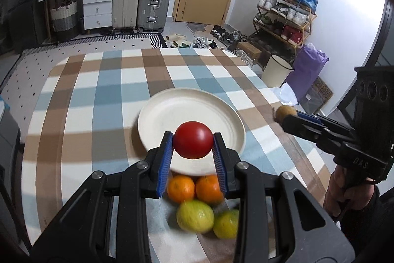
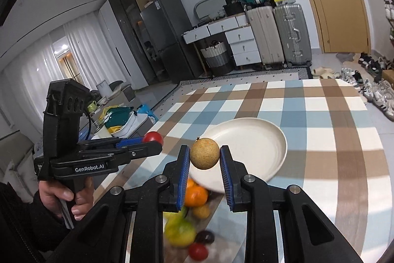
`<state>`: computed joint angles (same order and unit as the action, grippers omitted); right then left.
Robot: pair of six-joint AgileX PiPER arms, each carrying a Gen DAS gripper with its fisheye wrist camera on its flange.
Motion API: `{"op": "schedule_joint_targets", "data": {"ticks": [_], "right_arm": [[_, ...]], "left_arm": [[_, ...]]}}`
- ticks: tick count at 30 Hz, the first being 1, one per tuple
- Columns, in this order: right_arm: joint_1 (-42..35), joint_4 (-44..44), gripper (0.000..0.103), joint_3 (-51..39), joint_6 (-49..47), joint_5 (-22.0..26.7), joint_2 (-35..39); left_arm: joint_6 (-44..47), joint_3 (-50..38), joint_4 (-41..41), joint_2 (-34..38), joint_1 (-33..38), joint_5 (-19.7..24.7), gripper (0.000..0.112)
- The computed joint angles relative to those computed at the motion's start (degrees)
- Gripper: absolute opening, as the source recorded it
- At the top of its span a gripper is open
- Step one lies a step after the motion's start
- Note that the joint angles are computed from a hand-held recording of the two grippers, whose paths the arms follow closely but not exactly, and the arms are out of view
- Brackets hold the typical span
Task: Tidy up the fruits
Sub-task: 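Carry tomato and brown fruit onto the white plate and open both tools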
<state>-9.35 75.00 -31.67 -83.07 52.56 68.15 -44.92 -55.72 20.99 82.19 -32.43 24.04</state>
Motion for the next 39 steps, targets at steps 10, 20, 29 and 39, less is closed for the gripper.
{"op": "schedule_joint_targets", "data": {"ticks": [10,20,29,39], "right_arm": [[8.5,0.2,0.025,-15.4,3.0,-8.0,20.1],[11.2,-0.1,0.025,-24.8,4.3,-11.8,32.5],[13.2,-1.6,0.025,-28.8,5.2,-13.4,39.5],[13.9,-0.5,0.041,-30.4,6.3,-15.2,43.0]], "left_arm": [[30.5,-23.5,-25.3,21.9,9.7,4.7,0.029],[41.9,-38.7,-35.6,37.9,14.2,11.2,0.029],[43.8,-42.8,-36.6,43.5,15.0,12.2,0.029],[43.7,-44.3,-37.4,44.3,14.7,13.2,0.029]]}}
